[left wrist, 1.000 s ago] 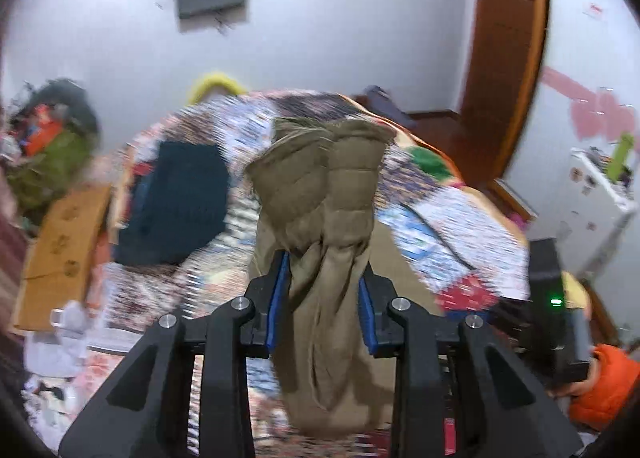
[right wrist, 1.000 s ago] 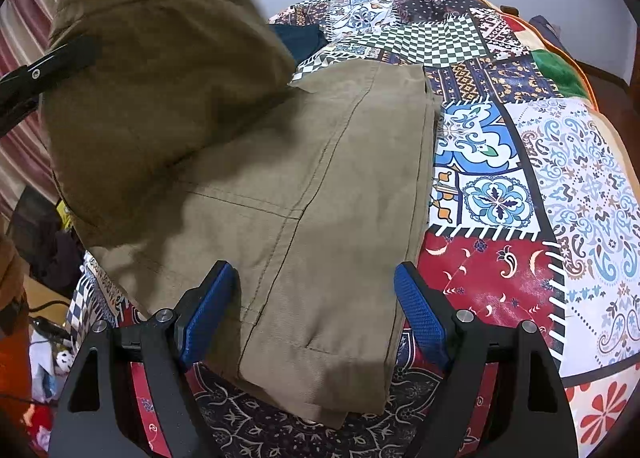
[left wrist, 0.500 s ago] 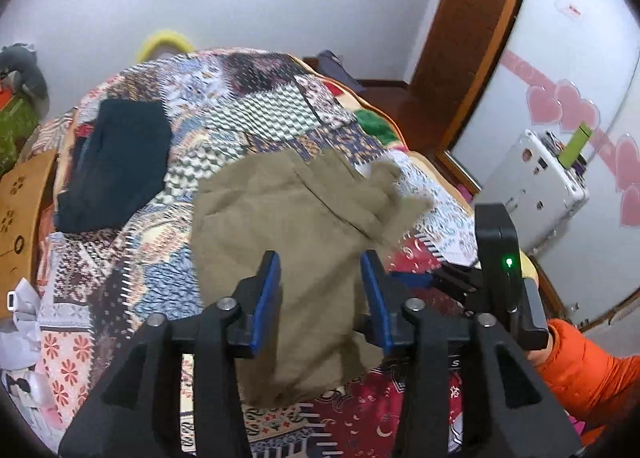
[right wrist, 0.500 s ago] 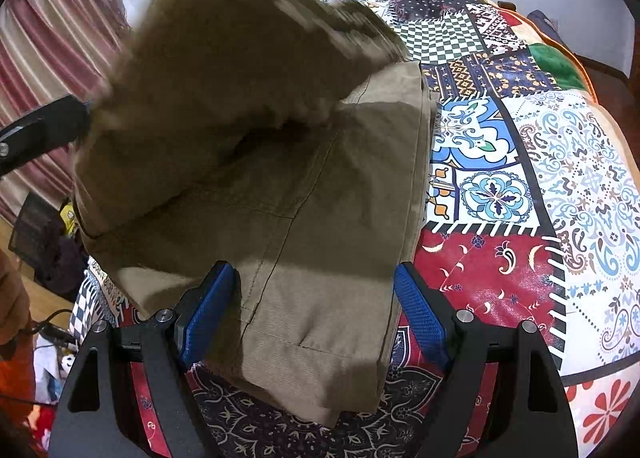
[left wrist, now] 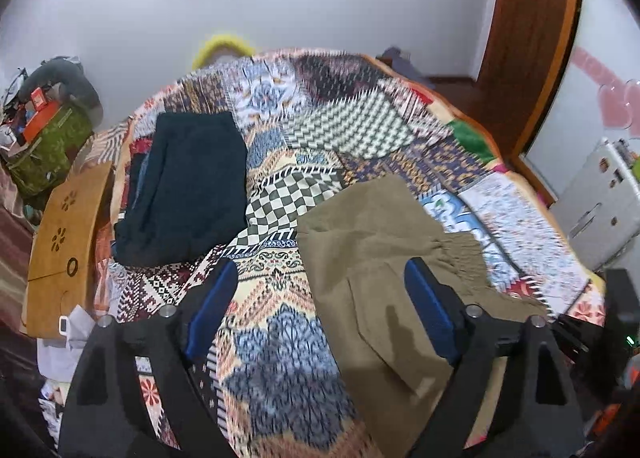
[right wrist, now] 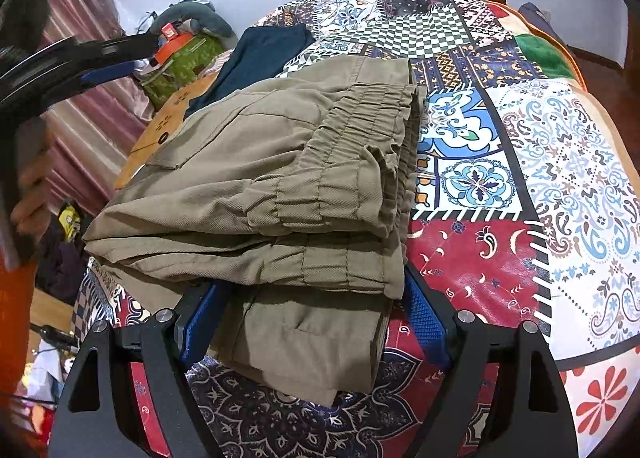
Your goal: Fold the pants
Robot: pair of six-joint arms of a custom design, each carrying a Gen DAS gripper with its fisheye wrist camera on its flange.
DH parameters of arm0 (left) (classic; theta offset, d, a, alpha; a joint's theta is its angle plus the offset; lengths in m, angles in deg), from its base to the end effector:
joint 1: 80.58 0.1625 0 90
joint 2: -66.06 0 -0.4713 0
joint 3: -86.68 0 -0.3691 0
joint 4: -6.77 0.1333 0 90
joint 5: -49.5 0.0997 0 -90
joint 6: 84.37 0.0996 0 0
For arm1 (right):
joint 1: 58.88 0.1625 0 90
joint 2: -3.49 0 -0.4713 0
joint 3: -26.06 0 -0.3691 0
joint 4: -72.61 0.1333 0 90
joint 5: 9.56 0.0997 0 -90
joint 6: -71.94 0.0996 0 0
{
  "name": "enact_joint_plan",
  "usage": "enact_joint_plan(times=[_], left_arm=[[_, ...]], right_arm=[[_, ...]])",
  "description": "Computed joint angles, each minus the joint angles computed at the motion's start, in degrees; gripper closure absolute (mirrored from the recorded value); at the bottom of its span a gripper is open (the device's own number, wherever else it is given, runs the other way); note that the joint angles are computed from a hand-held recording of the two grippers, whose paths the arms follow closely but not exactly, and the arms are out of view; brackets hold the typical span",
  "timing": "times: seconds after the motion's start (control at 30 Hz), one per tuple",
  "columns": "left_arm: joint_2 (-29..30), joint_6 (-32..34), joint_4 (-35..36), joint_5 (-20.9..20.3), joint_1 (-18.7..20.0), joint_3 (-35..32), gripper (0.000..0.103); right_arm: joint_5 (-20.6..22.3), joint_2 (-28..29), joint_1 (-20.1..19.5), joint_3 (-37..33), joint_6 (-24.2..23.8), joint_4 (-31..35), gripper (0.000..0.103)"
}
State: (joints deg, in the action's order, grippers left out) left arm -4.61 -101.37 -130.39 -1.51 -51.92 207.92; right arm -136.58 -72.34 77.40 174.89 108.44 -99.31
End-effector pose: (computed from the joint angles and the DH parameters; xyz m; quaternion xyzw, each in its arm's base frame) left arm -0.3319 -0.4047 0.2389 0.3648 0.8688 -0.1890 0.2763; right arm 0.2922 -0.1779 0.2034 0.0560 -0.9441 0.2646 0.1887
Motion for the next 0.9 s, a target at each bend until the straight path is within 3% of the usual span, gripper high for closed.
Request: enact_joint_plan(times=[0.3,0.43,0.5,0.67,0.9], left_arm=[[12.6,1.3,7.4,-0.9,6.0,-7.6,0.014],[16.4,3.1,10.0,1.3,7.2,-7.9,0.008],[16.4,4.3,7.4,2.3,7.5,-6.4,0.0],[13.6,5.0,8.6,-1.3,9.2,-5.7,0.0],[7.4,2.1,9.3,-1.2,8.0,-1.0,0.0]], right_arm=[[0.0,-0.6,-0.9,0.0,-1.2,0.4,0.022],[-0.4,-1.6,-1.7,0.2,-1.0,1.2,0.022],[-1.0,-2.4,-1.7,0.1,-0.7,2.3,0.022],[-2.8,-4.9,-1.4,-0.1,0.5,6.1,0.022],[-6.3,-8.6,0.8,-1.1,4.7,14.7,0.022]])
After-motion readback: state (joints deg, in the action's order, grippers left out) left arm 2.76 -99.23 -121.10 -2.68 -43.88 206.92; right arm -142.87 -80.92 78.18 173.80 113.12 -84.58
